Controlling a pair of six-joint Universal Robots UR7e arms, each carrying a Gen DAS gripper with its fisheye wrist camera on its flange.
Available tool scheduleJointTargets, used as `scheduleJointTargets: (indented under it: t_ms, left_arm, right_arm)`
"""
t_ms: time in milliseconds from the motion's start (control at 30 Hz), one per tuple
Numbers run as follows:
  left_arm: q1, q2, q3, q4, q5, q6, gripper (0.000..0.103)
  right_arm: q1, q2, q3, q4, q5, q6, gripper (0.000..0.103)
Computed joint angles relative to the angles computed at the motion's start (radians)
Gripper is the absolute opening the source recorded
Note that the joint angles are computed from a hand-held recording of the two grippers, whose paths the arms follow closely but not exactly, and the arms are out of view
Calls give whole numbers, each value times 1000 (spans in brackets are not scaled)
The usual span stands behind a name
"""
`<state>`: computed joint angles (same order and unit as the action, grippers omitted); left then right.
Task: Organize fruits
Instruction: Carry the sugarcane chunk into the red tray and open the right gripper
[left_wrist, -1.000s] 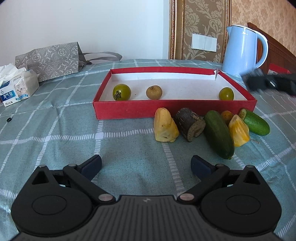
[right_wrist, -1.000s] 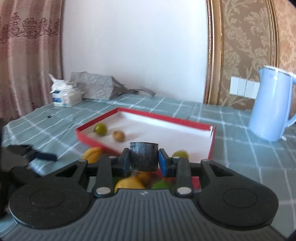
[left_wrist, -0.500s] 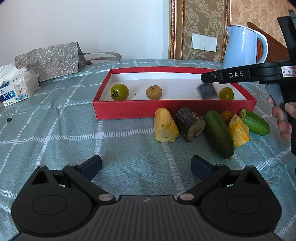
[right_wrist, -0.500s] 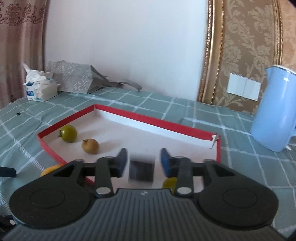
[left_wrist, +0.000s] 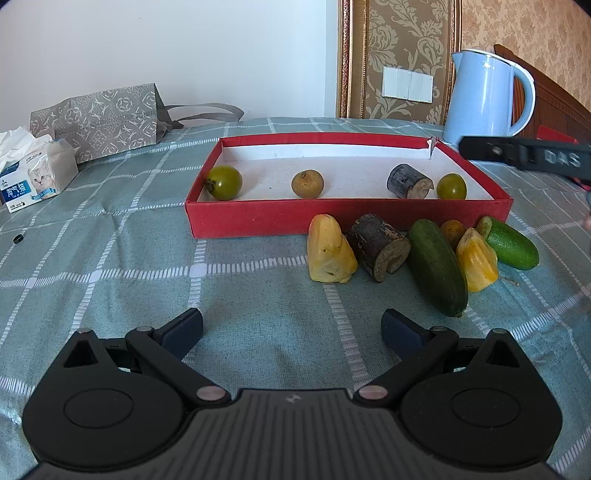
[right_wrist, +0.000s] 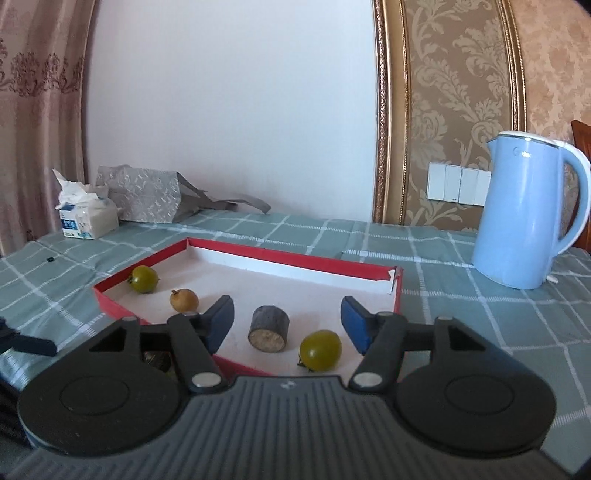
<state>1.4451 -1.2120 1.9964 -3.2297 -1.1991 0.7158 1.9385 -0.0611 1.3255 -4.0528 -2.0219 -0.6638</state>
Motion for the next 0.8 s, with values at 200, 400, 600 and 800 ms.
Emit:
scheduleJointTargets:
  t_ms: [200,400,600,800]
  left_arm:
    - [0,0,0,0,0,0,103]
    - [0,0,0,0,0,0,103]
    - [0,0,0,0,0,0,103]
    - [2,4,-2,-17,-12,-7,103]
  right_arm:
    - [-24,-32,103,-58,45,54,77]
    - [-33,-75,203,-84,65,98,87]
    - [-16,-26,168,-195,-21,-3,100]
    - [-30,-12,174,-288,61,-2,100]
